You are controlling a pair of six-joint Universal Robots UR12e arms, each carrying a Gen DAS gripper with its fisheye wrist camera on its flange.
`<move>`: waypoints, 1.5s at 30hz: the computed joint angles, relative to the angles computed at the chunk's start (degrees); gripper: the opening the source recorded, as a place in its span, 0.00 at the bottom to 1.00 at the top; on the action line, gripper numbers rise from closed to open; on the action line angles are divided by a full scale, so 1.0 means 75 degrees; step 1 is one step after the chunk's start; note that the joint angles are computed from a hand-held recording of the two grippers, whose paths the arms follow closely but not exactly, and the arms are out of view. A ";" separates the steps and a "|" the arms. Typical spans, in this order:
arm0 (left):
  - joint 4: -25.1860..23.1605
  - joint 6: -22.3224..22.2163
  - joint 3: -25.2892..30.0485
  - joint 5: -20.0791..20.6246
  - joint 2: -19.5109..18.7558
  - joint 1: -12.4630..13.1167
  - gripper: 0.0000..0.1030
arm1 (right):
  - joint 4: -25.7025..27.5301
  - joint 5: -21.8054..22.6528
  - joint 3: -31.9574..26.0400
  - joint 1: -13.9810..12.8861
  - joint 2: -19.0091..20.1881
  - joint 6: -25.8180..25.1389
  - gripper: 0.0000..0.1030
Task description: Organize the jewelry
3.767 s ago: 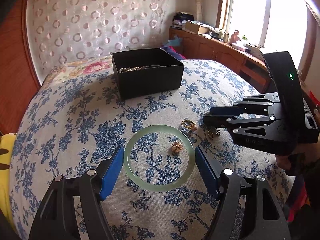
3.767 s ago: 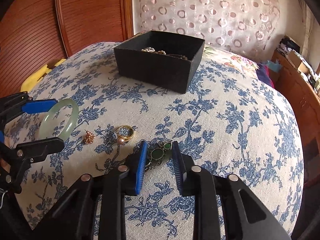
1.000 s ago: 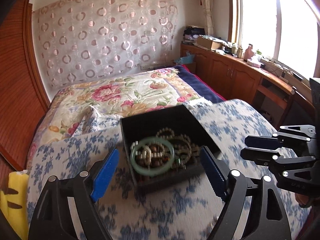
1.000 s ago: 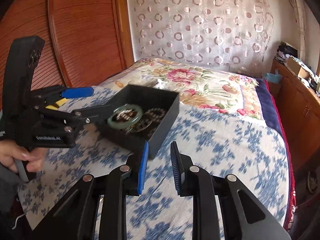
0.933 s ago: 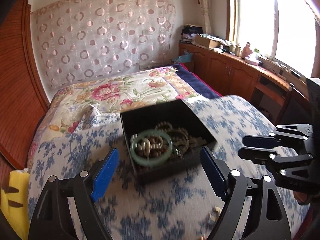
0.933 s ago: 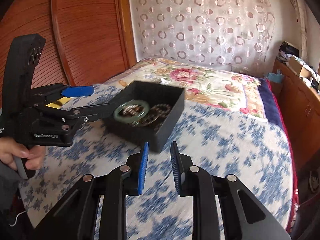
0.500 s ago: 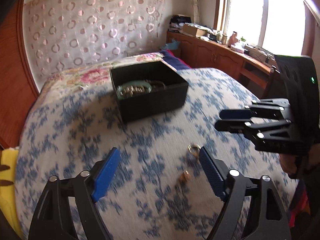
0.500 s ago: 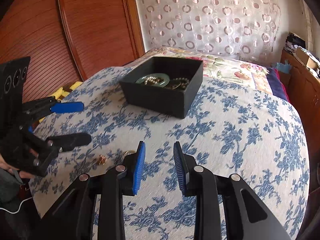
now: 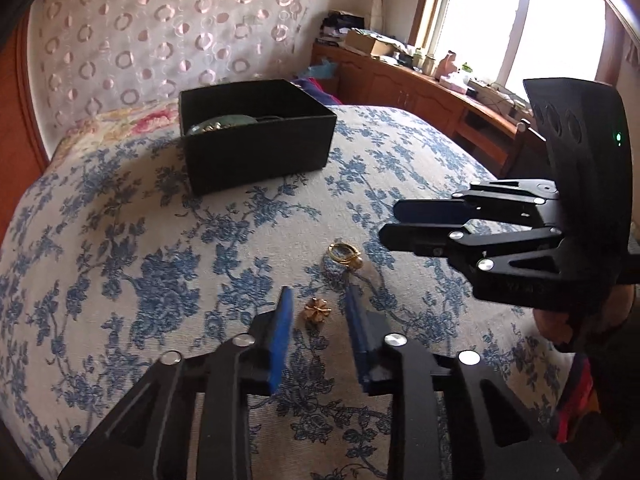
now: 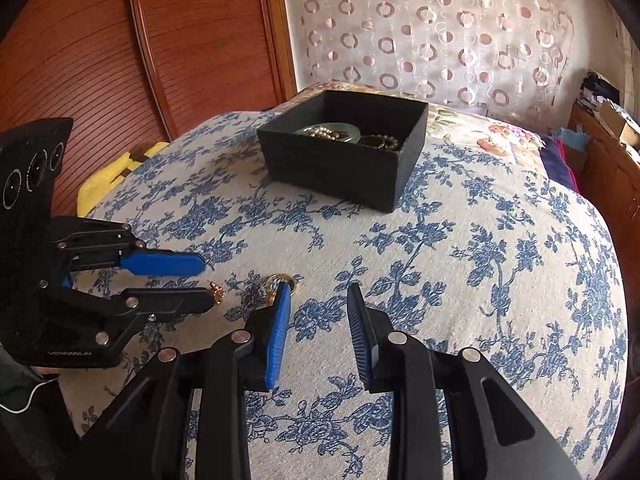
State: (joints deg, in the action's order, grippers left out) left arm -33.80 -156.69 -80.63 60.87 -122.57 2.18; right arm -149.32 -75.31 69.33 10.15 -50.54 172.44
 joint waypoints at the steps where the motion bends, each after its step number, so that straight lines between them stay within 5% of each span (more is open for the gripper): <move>1: -0.0006 -0.0025 0.0014 -0.0026 -0.0015 -0.0001 0.15 | 0.0027 -0.0002 -0.0014 0.0012 0.0011 -0.0011 0.31; 5: 0.0121 -0.0202 0.0010 -0.0199 -0.0039 0.0032 0.00 | 0.0158 0.0043 -0.0033 0.0042 0.0026 -0.0118 0.31; 14: 0.0598 -0.0583 -0.0086 -0.0253 0.0028 0.0126 0.00 | 0.0290 -0.0013 -0.0118 0.0141 0.0077 -0.0335 0.36; 23: 0.0165 -0.0441 -0.0026 -0.0352 -0.0009 0.0076 0.02 | 0.0332 -0.0224 -0.0062 0.0141 0.0018 -0.0475 0.36; 27: -0.0002 -0.0246 0.0020 -0.0221 -0.0043 -0.0004 0.19 | 0.0311 -0.0259 0.0018 0.0092 -0.0040 -0.0449 0.36; 30: -0.0026 -0.0153 0.0031 -0.0048 -0.0062 -0.0056 0.17 | 0.0325 -0.0246 0.0026 0.0091 -0.0043 -0.0470 0.36; 32: -0.0092 -0.0065 0.0049 -0.0068 -0.0074 -0.0060 0.03 | 0.0325 -0.0206 0.0021 0.0097 -0.0040 -0.0486 0.36; 45: 0.0630 -0.0602 0.0105 -0.0047 -0.0036 0.0124 0.03 | 0.0761 -0.0532 -0.0594 0.0326 0.0312 -0.0877 0.36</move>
State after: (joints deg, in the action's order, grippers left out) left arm -29.08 -161.20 -79.84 60.51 -122.84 3.11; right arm -143.61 -79.30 64.87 12.60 -48.20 165.87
